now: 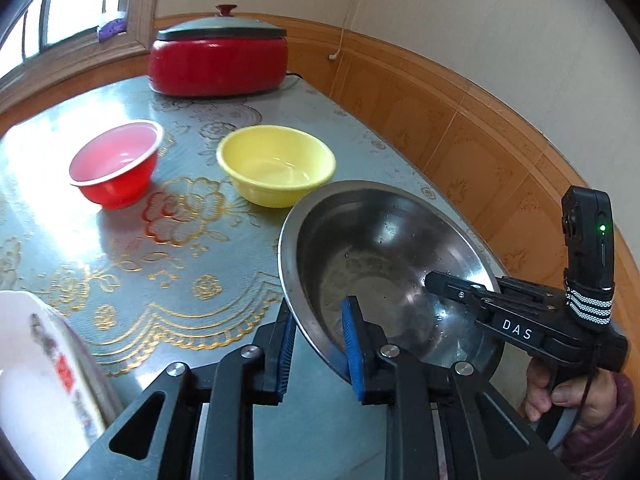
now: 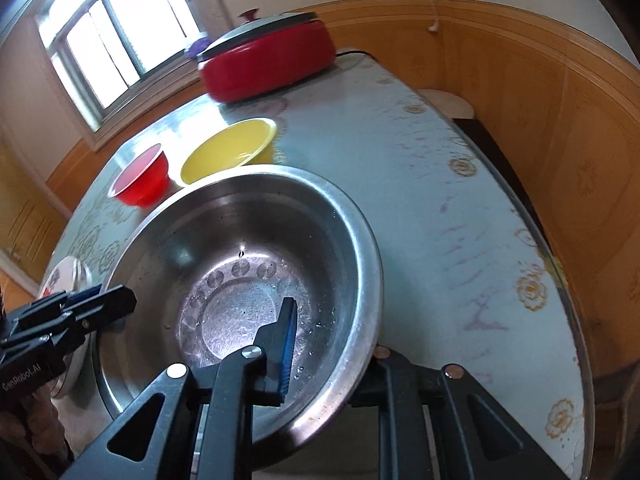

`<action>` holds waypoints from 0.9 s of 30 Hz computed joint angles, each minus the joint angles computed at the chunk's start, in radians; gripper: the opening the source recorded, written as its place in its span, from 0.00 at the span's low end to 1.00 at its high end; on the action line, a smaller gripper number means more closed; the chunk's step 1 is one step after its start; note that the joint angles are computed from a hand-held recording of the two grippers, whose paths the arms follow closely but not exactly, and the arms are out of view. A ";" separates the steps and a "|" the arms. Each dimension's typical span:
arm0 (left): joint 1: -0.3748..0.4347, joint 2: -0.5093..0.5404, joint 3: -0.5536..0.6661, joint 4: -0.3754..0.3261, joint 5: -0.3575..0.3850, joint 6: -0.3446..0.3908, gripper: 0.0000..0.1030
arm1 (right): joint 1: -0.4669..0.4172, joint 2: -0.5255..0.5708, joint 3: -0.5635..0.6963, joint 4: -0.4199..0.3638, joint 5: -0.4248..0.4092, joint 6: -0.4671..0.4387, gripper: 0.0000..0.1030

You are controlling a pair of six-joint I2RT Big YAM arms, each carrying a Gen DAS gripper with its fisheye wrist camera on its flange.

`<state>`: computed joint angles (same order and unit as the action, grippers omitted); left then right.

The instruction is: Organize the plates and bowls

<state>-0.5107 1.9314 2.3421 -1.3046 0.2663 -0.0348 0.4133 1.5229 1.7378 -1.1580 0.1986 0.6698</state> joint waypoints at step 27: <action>0.026 -0.115 -0.184 0.018 -0.149 0.031 0.25 | 0.010 0.095 0.096 0.000 -0.192 -0.229 0.21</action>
<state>-0.4846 1.8163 2.1579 -1.2864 0.1173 -0.0039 0.4238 1.6179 1.8342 -1.1576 0.0062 0.4407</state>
